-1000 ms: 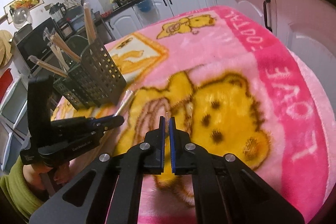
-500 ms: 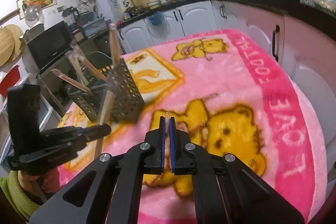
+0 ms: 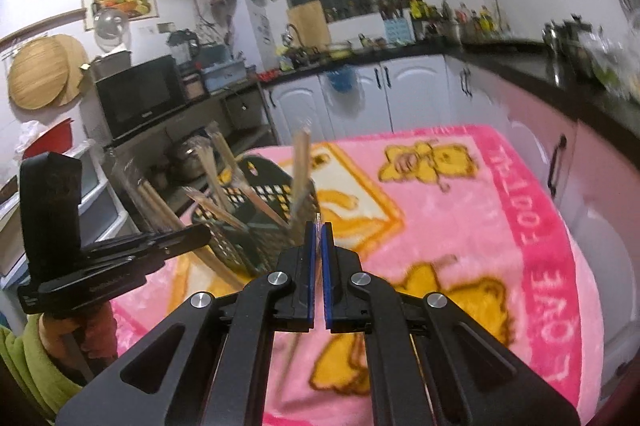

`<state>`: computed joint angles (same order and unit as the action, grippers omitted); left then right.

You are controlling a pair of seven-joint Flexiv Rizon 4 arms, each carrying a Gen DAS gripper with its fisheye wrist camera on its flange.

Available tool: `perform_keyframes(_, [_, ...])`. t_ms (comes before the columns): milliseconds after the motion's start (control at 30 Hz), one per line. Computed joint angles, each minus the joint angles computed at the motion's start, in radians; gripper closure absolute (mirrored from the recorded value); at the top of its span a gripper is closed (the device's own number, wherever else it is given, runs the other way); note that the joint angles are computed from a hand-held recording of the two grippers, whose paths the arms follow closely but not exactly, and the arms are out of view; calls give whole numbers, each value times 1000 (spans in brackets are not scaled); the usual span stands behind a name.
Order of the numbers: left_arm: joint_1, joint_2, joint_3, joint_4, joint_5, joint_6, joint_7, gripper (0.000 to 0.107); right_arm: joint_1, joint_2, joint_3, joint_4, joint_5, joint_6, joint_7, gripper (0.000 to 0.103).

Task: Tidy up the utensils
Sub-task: 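Lift the held chopsticks with the left gripper over the caddy while the right gripper carries its pair there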

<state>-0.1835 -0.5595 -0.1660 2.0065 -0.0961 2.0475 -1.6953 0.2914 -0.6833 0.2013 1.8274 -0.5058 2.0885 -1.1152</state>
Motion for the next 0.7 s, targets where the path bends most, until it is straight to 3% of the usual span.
perform_keyframes(700, [-33, 143, 97, 82, -81, 152, 49, 104, 67, 33, -3, -133, -51, 69, -13, 100])
